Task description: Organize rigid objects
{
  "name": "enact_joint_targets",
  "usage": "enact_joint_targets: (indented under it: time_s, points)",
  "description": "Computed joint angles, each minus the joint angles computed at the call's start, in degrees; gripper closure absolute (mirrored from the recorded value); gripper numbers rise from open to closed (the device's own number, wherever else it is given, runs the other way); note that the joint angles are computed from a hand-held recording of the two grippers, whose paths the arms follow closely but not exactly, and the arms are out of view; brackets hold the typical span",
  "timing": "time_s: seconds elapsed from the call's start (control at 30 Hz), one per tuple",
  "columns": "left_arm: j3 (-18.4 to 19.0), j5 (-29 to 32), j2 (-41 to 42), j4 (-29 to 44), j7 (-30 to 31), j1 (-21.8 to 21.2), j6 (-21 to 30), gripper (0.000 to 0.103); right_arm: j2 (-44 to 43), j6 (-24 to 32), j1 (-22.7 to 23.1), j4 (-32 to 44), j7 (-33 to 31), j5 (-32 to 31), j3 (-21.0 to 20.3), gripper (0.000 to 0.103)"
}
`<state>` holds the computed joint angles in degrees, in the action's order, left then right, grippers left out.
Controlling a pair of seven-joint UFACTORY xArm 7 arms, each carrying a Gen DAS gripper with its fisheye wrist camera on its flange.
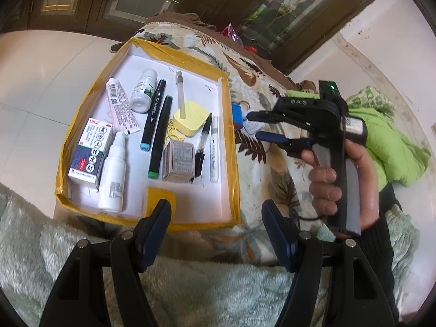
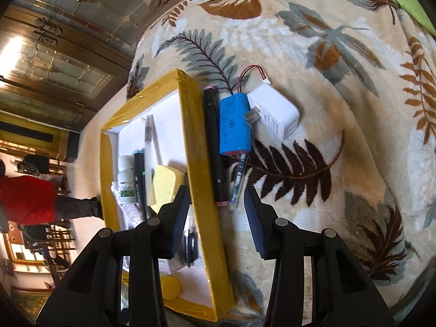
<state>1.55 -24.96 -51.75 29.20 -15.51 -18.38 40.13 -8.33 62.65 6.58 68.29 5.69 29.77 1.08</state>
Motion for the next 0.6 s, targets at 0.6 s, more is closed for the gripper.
enact_joint_targets:
  time_s: [0.6]
  points:
    - [4.8, -10.4, 16.9, 9.5, 10.3, -2.6, -5.1, 0.034, 8.2, -6.0, -4.7, 6.2, 0.0, 2.0, -1.6, 0.062]
